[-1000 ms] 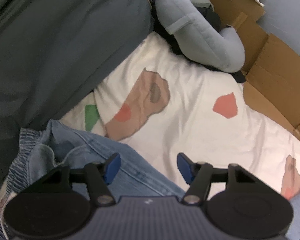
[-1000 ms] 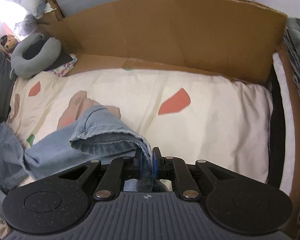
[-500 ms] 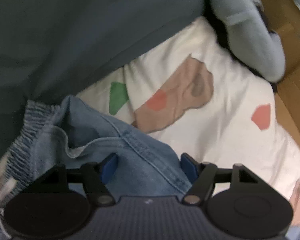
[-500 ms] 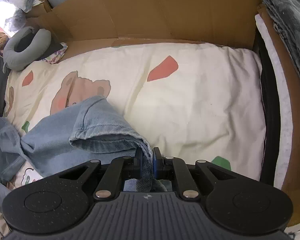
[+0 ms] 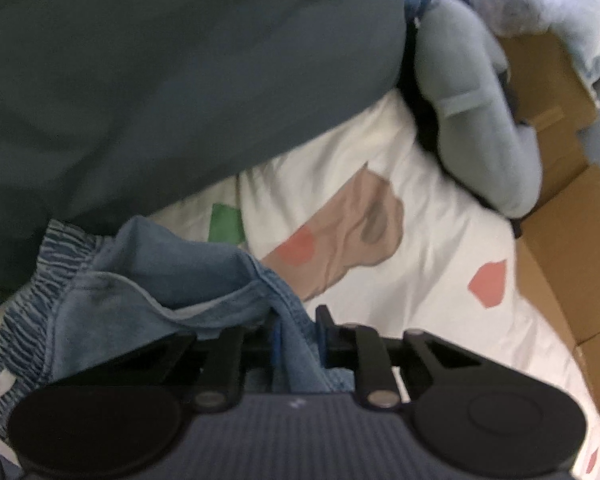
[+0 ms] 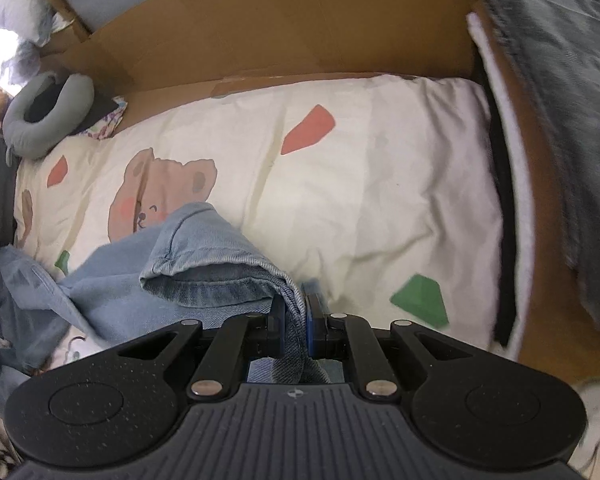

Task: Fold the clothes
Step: 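Lift the hem with the right gripper while the left gripper grasps the waistband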

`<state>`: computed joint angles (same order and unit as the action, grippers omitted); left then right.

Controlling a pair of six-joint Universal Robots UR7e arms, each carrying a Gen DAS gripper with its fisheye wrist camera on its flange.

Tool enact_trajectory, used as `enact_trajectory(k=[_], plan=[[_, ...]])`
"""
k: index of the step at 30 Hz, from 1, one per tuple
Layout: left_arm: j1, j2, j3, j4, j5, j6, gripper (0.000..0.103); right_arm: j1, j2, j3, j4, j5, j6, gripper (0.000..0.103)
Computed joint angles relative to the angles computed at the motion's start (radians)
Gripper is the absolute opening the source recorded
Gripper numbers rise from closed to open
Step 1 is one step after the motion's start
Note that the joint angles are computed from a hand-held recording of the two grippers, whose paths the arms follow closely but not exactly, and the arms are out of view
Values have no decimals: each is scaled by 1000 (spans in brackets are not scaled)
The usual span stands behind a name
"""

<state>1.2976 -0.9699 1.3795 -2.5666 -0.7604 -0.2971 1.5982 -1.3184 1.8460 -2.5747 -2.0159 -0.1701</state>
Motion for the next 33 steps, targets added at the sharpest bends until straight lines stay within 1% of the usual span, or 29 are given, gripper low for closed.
enact_trajectory(k=[4,7,10,12,14,16,17,21,24,29,31,32,33], plan=[[-7,-29,40,-60,-23,13,17,16,-57,19,56,-2,66,8],[-12,-53,66,-89,-38,8,17,38,-91,19,121,-3,96,8],[-15,-72,85,-107,-50,7,16,61,-117,-1,212,6,118,8],[-17,-80,94,-113,-53,5,16,70,-126,-25,294,19,129,8],[-18,-82,101,-118,-56,9,16,74,-126,-44,371,24,136,8],[-18,-82,105,-121,-58,14,16,64,-125,-44,419,26,159,8],[-17,-81,104,-120,-61,13,16,54,-126,-32,420,29,175,8],[-16,-78,106,-123,-63,23,16,1,-142,41,352,56,221,9],[-15,-77,109,-125,-64,33,16,-46,-164,118,250,89,190,10],[-14,-77,110,-121,-67,35,16,-113,-194,221,135,141,199,13],[-15,-77,110,-120,-65,35,16,-131,-203,254,101,162,207,26],[-15,-76,110,-120,-64,35,16,-136,-207,267,86,169,207,37],[-15,-76,110,-119,-63,35,16,-142,-210,280,72,177,208,44]])
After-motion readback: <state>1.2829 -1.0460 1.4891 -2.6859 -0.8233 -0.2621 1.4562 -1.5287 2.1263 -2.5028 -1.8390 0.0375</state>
